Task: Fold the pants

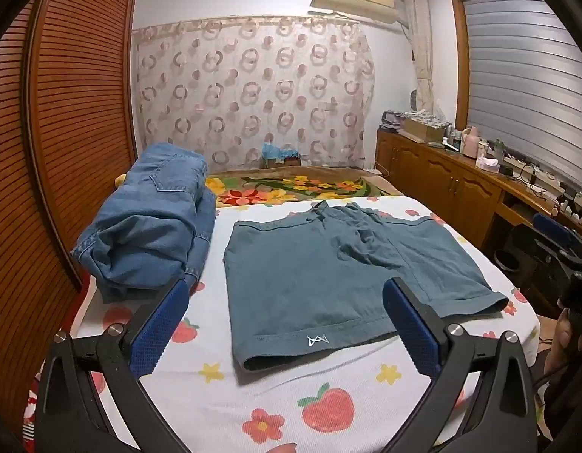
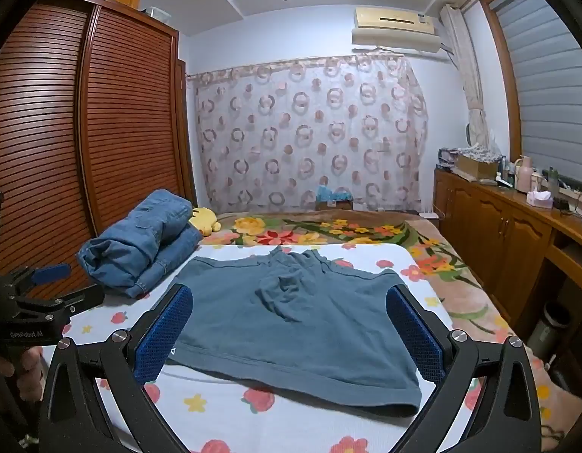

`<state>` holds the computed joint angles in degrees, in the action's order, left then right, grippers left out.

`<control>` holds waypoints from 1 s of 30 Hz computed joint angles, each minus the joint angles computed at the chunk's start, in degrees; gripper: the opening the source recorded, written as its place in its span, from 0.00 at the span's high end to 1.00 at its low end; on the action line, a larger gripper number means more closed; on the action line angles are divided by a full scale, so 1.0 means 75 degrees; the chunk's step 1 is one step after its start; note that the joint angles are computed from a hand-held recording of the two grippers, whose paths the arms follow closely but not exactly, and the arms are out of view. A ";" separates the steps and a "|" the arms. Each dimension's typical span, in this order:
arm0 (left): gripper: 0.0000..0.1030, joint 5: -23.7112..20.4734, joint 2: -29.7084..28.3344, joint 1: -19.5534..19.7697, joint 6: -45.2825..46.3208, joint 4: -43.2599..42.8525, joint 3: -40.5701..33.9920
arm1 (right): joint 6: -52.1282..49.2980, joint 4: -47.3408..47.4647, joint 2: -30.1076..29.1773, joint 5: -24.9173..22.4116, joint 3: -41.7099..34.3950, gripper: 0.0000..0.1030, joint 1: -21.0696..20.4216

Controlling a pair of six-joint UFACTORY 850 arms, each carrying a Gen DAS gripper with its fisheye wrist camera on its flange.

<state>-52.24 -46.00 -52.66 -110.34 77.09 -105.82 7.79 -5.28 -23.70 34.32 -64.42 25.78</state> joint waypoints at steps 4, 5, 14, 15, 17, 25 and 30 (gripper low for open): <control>0.00 -0.0021 0.0006 0.0001 0.0023 -0.0007 0.0004 | -0.0030 0.0000 0.0008 -0.0018 0.0007 0.01 -0.0004; 0.00 -0.0019 -0.0009 -0.0001 0.0082 -0.0038 -0.0020 | -0.0044 0.0003 0.0008 -0.0021 0.0006 0.01 -0.0007; 0.00 -0.0022 0.0008 0.0013 -0.0016 0.0064 0.0052 | -0.0193 0.0103 0.0063 -0.0028 0.0031 0.01 0.0014; 0.00 -0.0089 -0.0023 -0.0046 0.0003 0.0039 0.0002 | -0.0172 0.0078 0.0059 -0.0034 0.0022 0.01 0.0009; 0.00 -0.0102 -0.0022 -0.0059 -0.0017 0.0050 0.0016 | -0.0283 0.0210 0.0061 0.0021 0.0058 0.01 0.0058; 0.00 -0.0095 -0.0016 -0.0050 0.0003 0.0060 0.0011 | -0.0316 0.0233 0.0056 0.0002 0.0044 0.01 0.0067; 0.00 -0.0092 -0.0008 -0.0066 -0.0015 0.0044 0.0038 | -0.0343 0.0266 0.0089 0.0046 0.0109 0.01 0.0077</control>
<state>-52.94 -46.06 -53.15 -110.45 77.42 -105.53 5.22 -3.29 -23.03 34.67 -63.61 26.36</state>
